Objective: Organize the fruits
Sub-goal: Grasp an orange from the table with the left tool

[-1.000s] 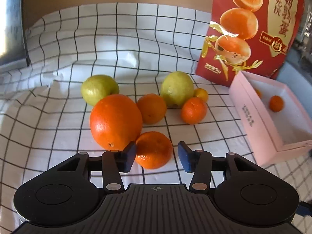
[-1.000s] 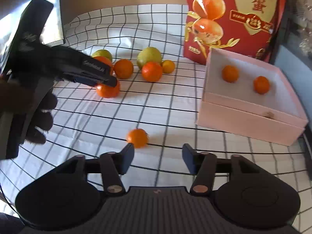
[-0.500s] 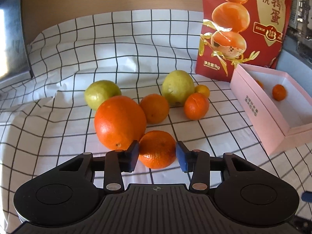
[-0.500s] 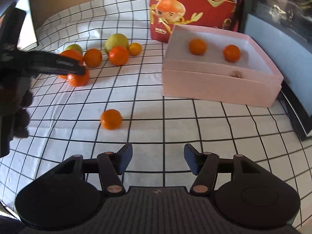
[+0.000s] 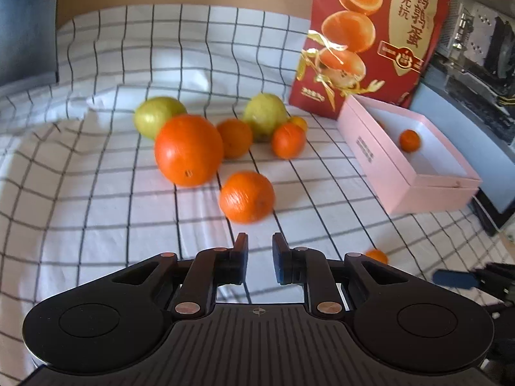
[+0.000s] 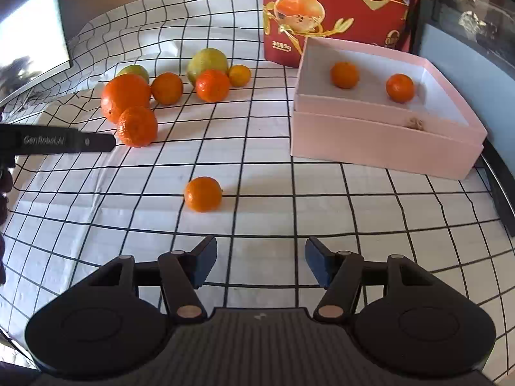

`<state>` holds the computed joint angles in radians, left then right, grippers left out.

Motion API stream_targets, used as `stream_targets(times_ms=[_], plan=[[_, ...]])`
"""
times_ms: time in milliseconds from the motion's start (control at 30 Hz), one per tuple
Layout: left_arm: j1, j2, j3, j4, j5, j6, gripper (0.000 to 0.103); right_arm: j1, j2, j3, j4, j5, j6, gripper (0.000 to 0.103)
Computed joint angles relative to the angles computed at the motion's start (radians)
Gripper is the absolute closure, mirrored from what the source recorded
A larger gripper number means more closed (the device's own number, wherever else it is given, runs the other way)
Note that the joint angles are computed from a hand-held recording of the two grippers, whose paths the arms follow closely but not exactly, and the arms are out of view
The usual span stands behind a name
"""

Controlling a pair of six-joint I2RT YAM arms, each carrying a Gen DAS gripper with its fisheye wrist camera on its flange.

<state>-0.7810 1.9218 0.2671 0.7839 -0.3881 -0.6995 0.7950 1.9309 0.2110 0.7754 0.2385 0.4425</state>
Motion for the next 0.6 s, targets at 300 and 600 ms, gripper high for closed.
stream_targets(times_ms=[300,600], plan=[[-0.031,-0.032,0.001,0.003,-0.110,0.051,0.079,0.027,0.006,0.018,-0.010,0.010,-0.005,0.041],[0.050,0.047,0.180,-0.131,-0.101,0.238,0.077,0.005,0.031,-0.011,0.038,0.003,-0.005,0.042]])
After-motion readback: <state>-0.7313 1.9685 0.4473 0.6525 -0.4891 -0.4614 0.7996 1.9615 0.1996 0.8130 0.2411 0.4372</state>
